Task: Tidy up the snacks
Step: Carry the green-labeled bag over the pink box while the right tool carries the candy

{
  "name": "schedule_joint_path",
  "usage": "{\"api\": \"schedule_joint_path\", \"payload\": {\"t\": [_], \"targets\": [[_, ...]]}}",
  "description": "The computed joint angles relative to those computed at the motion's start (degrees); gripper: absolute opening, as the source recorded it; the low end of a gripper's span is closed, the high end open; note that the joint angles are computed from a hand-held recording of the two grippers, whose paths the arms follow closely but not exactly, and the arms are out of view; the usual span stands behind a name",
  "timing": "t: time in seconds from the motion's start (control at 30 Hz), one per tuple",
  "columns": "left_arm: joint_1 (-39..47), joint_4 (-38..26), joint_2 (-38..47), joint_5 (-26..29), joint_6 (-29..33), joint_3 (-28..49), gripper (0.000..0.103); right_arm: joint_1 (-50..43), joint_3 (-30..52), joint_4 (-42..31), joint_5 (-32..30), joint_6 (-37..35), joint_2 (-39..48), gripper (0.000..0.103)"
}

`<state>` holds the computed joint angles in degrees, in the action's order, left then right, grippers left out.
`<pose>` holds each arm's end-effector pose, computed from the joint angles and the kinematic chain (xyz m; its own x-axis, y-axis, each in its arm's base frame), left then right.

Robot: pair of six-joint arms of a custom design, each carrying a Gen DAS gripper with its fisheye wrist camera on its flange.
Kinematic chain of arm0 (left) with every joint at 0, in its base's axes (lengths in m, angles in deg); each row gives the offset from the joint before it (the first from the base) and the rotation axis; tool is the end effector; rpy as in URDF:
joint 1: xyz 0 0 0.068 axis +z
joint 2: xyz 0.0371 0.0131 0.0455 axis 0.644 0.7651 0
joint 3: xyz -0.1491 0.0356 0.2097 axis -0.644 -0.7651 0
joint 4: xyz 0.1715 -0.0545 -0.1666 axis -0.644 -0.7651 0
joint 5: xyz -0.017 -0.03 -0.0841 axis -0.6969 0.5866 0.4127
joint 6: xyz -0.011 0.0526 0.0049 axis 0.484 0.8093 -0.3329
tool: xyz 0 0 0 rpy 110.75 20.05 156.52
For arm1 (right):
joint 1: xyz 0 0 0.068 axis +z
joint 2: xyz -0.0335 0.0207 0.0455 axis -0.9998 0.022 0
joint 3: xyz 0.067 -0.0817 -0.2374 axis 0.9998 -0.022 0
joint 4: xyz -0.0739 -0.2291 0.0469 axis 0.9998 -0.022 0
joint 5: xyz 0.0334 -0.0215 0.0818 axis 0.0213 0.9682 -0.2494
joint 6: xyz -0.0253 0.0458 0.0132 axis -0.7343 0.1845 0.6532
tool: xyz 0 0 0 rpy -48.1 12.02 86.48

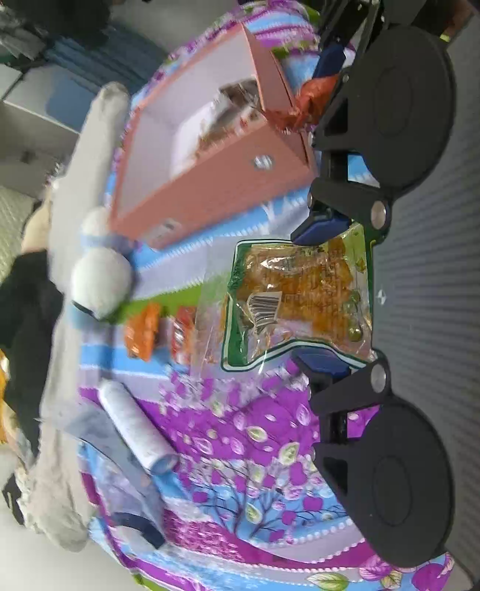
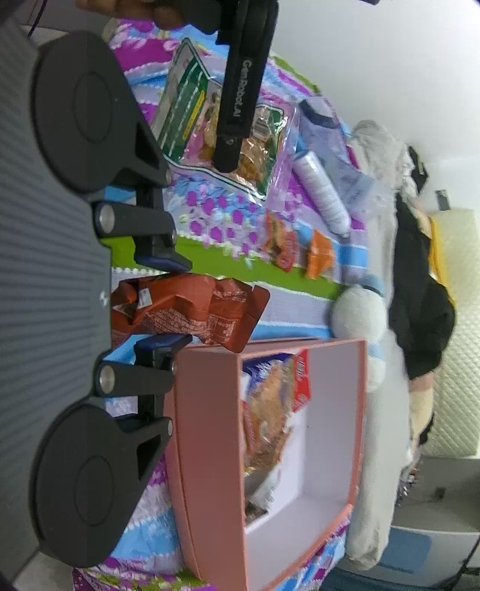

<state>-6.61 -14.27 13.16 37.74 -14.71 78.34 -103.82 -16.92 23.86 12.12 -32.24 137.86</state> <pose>0.1518 -0.1345 0.3363 -0.7013 -0.3612 -0.6145 -0.3220 0.9297 -0.1790 0.2057 -0.0339 0.3144 -0.5849 -0.3325 -0.7399 -0.5482 0.8343 0.0584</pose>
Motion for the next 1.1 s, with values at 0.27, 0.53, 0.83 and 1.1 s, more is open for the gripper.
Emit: {"api": "schedule_joint_path", "payload": {"t": [0.27,0.53,0.83,1.1], "targets": [[-5.46,-4.24,4.32,-3.76,-1.13,11.81,0.066,-7.21,6.75,-5.48,-5.92,-1.59,-0.24,0.038],[-9.16,-5.36,9.85,-5.67,-0.49,20.69,0.066,-13.96,11.05,-9.31,-10.43,-4.71,0.64,0.038],[-3.49,2.35,16.20,-0.52,9.02,25.16,0.066,-15.08,14.08,-5.09,-9.62,-1.47,5.16,0.038],[6.01,10.79,25.59,7.15,20.64,31.00,0.066,-9.30,17.40,7.92,-2.95,8.47,13.55,0.038]]}}
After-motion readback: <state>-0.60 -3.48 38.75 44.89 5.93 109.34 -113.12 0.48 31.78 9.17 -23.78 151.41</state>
